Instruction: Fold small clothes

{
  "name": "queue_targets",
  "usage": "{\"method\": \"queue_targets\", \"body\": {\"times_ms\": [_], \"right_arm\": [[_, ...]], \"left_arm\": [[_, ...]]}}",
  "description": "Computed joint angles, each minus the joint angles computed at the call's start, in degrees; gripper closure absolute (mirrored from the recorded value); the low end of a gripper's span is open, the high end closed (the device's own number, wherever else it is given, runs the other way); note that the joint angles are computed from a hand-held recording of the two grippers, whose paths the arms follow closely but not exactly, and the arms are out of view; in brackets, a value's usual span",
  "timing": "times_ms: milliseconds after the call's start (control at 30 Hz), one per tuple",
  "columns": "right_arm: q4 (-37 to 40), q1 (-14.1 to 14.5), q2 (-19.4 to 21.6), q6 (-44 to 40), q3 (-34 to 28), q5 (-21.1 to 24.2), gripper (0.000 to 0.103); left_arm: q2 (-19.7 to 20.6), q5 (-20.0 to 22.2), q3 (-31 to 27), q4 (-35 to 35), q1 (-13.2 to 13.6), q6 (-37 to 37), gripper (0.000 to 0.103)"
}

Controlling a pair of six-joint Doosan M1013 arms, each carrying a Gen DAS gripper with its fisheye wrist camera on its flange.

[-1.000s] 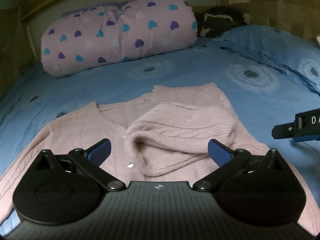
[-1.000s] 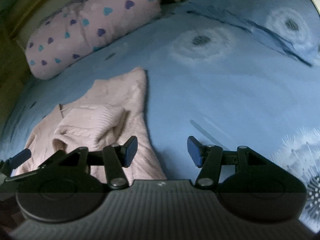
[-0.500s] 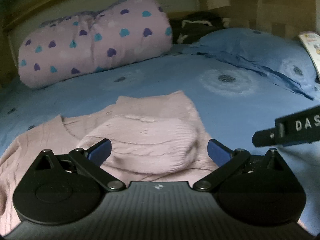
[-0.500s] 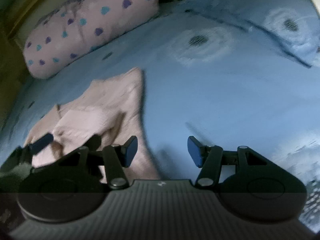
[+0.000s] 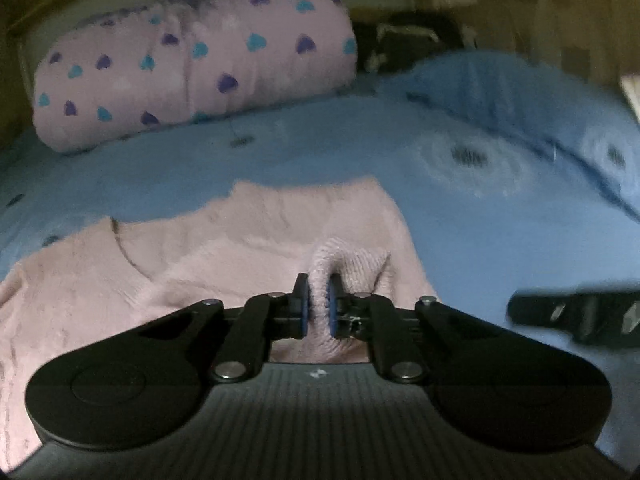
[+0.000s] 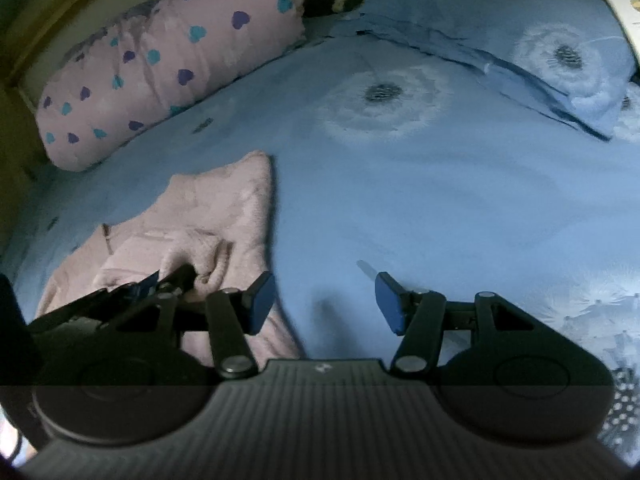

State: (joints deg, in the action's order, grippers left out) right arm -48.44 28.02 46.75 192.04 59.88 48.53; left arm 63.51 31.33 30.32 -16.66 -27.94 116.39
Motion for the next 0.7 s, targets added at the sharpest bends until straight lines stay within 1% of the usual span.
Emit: {"method": "queue_targets", "body": {"times_ms": [33, 67, 167, 200, 300, 367, 400, 467, 533, 567, 600, 633, 667, 700], "right_arm": [[-0.1, 0.0, 0.1, -0.2, -0.1, -0.6, 0.045], [0.3, 0.0, 0.3, -1.0, -0.4, -1.1, 0.045], [0.6, 0.0, 0.8, -3.4, -1.1, -2.4, 0.045], [0.7, 0.0, 0.9, -4.2, -1.3, -2.6, 0.045], [1.0, 0.1, 1.2, -5.6, -1.9, -2.7, 0.045], [1.3, 0.2, 1.5, -6.0, -2.4, -2.2, 0.045], [1.6, 0.3, 1.6, -6.3, -2.6, -1.9, 0.045], [2.5, 0.3, 2.0, -7.2, -3.3, -1.5, 0.045], [3.2, 0.2, 2.3, -8.0, -3.9, -1.5, 0.045], [3.6, 0.3, 2.5, -8.5, -4.2, -1.3, 0.045], [3.9, 0.3, 2.8, -9.1, -4.6, -1.1, 0.045], [4.5, 0.3, 3.1, -10.1, -5.1, -0.6, 0.045], [5.2, 0.3, 3.4, -11.2, -5.8, -0.1, 0.045], [5.7, 0.3, 3.7, -12.1, -6.2, 0.2, 0.045]], "left_arm": [[-0.8, -1.8, 1.2, -0.6, 0.4, 0.3, 0.092], [-1.3, -2.7, 1.8, -1.5, 0.8, 0.6, 0.092], [-2.2, -3.7, 2.4, -5.5, 2.6, 1.7, 0.092], [-2.4, -4.3, 2.5, -5.0, 3.2, 1.1, 0.092], [-2.0, -4.3, 1.1, 1.7, 4.5, -5.3, 0.092], [-0.4, -2.2, -2.2, 8.6, 5.3, -12.6, 0.092], [0.8, 0.0, -4.6, 11.0, 5.8, -15.5, 0.091], [2.7, 3.3, -8.2, 13.7, 6.5, -17.9, 0.091], [3.5, 5.2, -9.4, 17.0, 7.2, -20.2, 0.091], [3.6, 5.5, -9.3, 17.7, 7.5, -21.0, 0.091], [4.1, 7.2, -10.3, 17.7, 7.9, -21.2, 0.090], [4.8, 9.1, -11.6, 16.6, 8.4, -20.8, 0.090], [6.1, 12.1, -14.3, 15.4, 9.0, -20.5, 0.089], [6.7, 14.1, -15.4, 14.8, 9.4, -20.6, 0.088]]}}
